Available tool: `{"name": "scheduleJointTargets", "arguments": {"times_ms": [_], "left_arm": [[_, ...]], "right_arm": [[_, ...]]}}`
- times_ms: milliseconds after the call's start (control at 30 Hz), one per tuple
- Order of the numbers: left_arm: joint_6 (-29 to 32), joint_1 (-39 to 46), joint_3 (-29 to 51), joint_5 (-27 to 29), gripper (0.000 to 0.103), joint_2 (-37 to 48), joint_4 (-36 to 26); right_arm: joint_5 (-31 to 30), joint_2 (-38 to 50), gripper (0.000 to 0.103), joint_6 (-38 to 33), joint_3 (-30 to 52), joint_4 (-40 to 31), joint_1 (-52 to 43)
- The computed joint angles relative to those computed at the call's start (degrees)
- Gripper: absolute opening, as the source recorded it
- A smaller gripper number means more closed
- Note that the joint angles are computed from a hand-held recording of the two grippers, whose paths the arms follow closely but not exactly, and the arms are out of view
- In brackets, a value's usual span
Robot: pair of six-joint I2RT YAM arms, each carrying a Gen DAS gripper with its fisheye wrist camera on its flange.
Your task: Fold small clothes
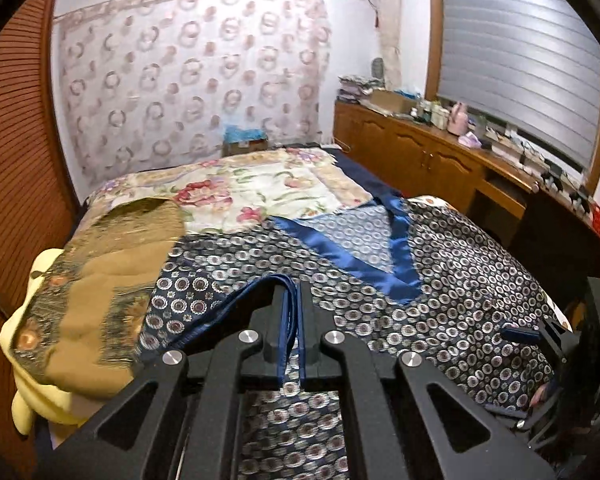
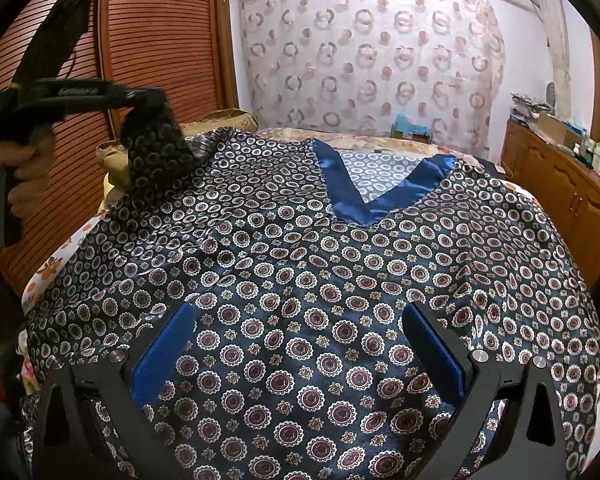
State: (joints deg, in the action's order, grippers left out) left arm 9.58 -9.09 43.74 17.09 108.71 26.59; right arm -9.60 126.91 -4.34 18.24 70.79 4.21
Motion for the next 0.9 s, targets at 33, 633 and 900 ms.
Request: {"name": "scheduleJointTargets", "arguments": {"times_ms": [33, 633, 900], "left_arm": [[-0.1, -0.3, 0.0, 0.0, 0.013, 0.0, -0.3], [-4.0, 9.5, -24.2, -2.1, 0.085, -2.8, 26.1], [-7.5, 13.3, -29.1, -3.5, 0.085, 3.7, 43.9]], "right_arm": [[0.1, 0.0, 0.103, 0.0, 0.0, 0.1, 0.1], [-3.6, -6.7, 0.099, -2.1, 1.2, -7.9, -0.9], [-1.4, -11.5, 0.099, -6.8, 8.4, -10.8, 6.8]]}}
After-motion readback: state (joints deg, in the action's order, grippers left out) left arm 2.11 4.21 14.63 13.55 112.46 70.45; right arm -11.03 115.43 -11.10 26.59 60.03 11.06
